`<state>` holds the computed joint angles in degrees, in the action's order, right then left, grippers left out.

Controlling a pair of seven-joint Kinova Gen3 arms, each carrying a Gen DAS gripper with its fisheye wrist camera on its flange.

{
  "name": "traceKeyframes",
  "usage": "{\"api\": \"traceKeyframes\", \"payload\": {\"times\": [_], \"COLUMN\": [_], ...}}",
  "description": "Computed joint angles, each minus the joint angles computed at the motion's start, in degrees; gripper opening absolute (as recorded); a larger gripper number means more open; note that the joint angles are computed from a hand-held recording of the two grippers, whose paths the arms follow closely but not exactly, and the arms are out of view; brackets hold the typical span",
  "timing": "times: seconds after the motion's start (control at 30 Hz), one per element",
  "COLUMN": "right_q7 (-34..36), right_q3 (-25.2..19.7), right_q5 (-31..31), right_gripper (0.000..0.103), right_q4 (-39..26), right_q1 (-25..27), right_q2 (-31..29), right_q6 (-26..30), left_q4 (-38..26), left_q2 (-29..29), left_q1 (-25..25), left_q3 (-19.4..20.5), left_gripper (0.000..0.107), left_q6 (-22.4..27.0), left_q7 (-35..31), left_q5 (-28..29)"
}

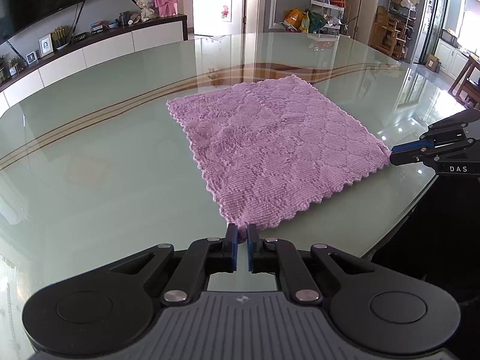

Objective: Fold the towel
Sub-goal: 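Lift the gripped edge with both grippers and carry it over the towel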

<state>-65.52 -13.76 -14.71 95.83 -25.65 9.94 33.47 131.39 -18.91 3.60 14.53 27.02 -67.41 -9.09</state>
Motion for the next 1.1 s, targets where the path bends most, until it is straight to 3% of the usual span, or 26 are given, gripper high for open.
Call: {"api": "traceKeyframes", "payload": {"times": [0.53,0.93,1.1], "right_q7": [3.7,9.8,9.1], "right_q3": [-0.3,1.8,2.5], "right_q5": [-5.7,-13.2,-13.2], "right_gripper": [0.002,0.002,0.002], "right_q4": [2.2,3.3,2.8], "right_q1": [2.4,3.1,2.3], "right_q2": [-3.1,-8.8,-9.0], "right_q6": [-2.5,1.4,-0.6], "left_q4": [0.8,-1.5,-2.7], "left_q2": [-2.5,-9.3,-10.1], "left_q1": [-0.3,1.9,1.5], "left_q3": [-0.4,-3.7,-5.1], "left_gripper": [0.000,0.001,0.001], "left_q6": [-0.8,5.5,5.9], "left_q7": [-0.7,-6.4,-8.9], "left_q5": [0.7,4.3,5.6]}}
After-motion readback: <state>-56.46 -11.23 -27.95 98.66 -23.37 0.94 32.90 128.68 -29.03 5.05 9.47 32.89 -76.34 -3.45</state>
